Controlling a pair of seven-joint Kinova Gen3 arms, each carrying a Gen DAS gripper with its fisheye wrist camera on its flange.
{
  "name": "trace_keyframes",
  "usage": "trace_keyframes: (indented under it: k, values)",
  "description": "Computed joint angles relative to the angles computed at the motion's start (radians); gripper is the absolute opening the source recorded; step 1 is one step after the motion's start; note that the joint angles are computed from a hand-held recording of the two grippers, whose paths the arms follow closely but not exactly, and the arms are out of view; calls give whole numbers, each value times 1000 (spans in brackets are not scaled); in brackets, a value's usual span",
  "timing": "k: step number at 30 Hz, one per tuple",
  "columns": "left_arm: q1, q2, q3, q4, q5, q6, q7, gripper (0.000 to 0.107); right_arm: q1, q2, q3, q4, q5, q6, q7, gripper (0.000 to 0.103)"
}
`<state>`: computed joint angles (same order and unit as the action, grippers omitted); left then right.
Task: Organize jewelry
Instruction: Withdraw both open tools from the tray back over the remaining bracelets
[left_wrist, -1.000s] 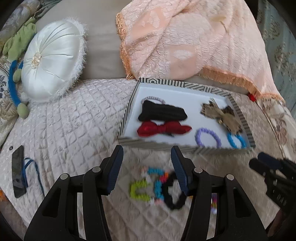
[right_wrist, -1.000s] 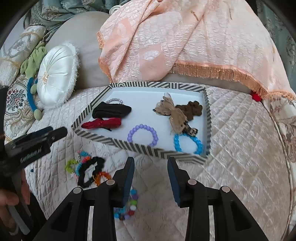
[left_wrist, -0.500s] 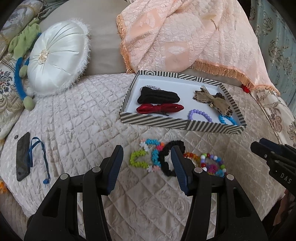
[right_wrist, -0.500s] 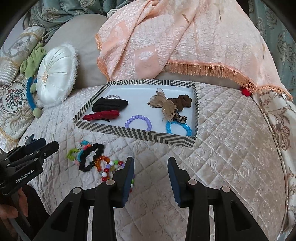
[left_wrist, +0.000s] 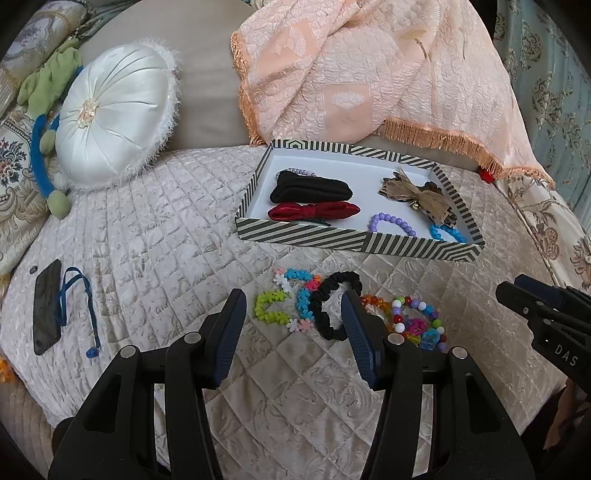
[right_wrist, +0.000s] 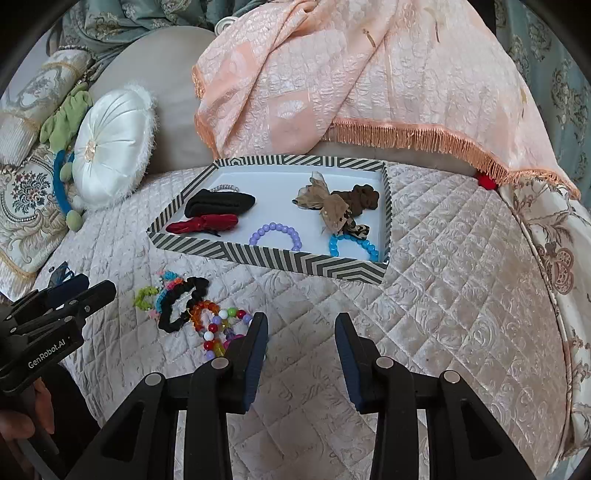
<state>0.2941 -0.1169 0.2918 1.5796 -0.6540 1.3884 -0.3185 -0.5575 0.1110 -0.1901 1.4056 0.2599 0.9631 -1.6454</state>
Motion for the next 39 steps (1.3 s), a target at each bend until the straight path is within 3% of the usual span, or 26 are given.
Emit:
trace_keyframes:
  k: [26,31,36,39]
  values:
    - [-21,-6,-19,30,26,-26,0,53,0,20,8,-8,-5,15,6,36]
    - [-57,-43,-58,64,102,-91,-30,53,1,28,10,-9,-10,19,13,36]
    - [-130,-131,-159,144,281,-235,-118,53,20,44,8,-22,-63,37,74,36]
    - [-172,-160,-194,166,345,-265,-155,53,28,59,7,-32,-101,51,116,36]
